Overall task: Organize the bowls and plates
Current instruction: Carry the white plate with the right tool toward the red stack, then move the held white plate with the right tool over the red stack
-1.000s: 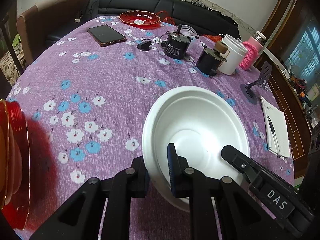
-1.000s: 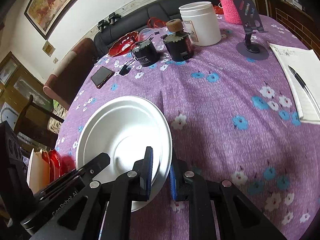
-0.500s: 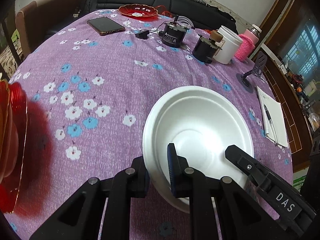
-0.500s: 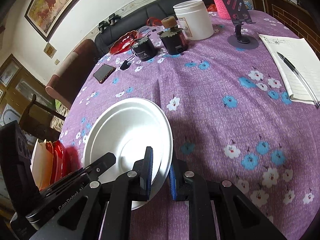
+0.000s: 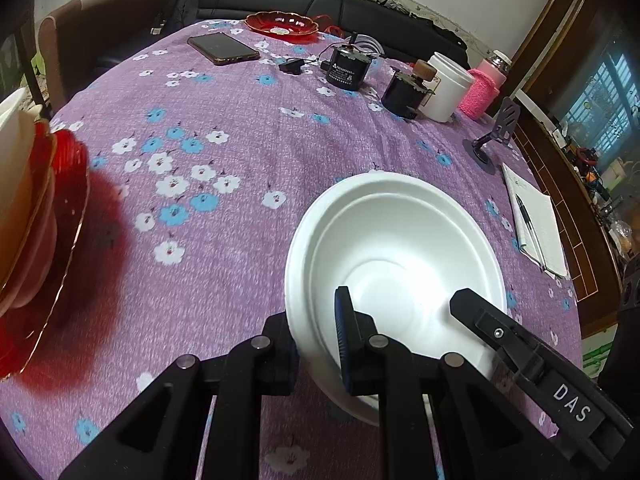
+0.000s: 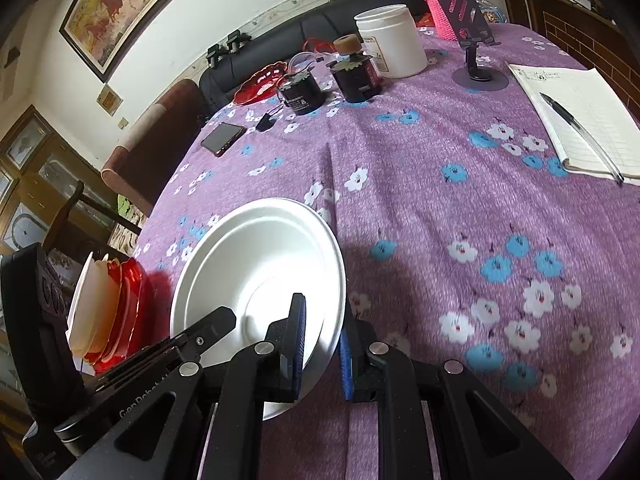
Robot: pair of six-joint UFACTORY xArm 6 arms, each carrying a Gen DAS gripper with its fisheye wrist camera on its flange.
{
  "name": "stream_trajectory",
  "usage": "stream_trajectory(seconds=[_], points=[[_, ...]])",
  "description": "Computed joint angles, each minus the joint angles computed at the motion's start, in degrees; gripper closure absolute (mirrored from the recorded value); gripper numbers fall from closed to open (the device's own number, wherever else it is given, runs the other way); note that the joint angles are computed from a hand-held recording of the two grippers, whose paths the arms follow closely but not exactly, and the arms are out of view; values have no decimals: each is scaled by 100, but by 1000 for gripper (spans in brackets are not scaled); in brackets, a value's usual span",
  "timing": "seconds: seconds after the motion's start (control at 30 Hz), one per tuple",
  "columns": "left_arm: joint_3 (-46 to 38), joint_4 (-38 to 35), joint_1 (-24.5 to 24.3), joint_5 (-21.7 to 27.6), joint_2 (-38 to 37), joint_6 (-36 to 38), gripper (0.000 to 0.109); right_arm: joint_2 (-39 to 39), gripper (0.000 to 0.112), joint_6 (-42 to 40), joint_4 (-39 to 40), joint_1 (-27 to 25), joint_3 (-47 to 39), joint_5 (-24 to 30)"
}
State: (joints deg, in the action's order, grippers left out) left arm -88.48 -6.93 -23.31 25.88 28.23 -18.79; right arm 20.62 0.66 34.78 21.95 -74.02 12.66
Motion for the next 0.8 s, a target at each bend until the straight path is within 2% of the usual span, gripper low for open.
stream_trajectory(seconds=[0.23, 0.53, 0.8], points=[[725, 160, -33, -438, -504, -66, 94, -297, 96, -174, 263, 147, 367, -166], [1466, 223, -47, -804, -1051, -105, 94, -668, 96, 149, -103, 352, 833, -454], [2109, 581, -26, -1154, -1549, -367, 94, -950, 96, 303, -276, 545, 1167, -671]])
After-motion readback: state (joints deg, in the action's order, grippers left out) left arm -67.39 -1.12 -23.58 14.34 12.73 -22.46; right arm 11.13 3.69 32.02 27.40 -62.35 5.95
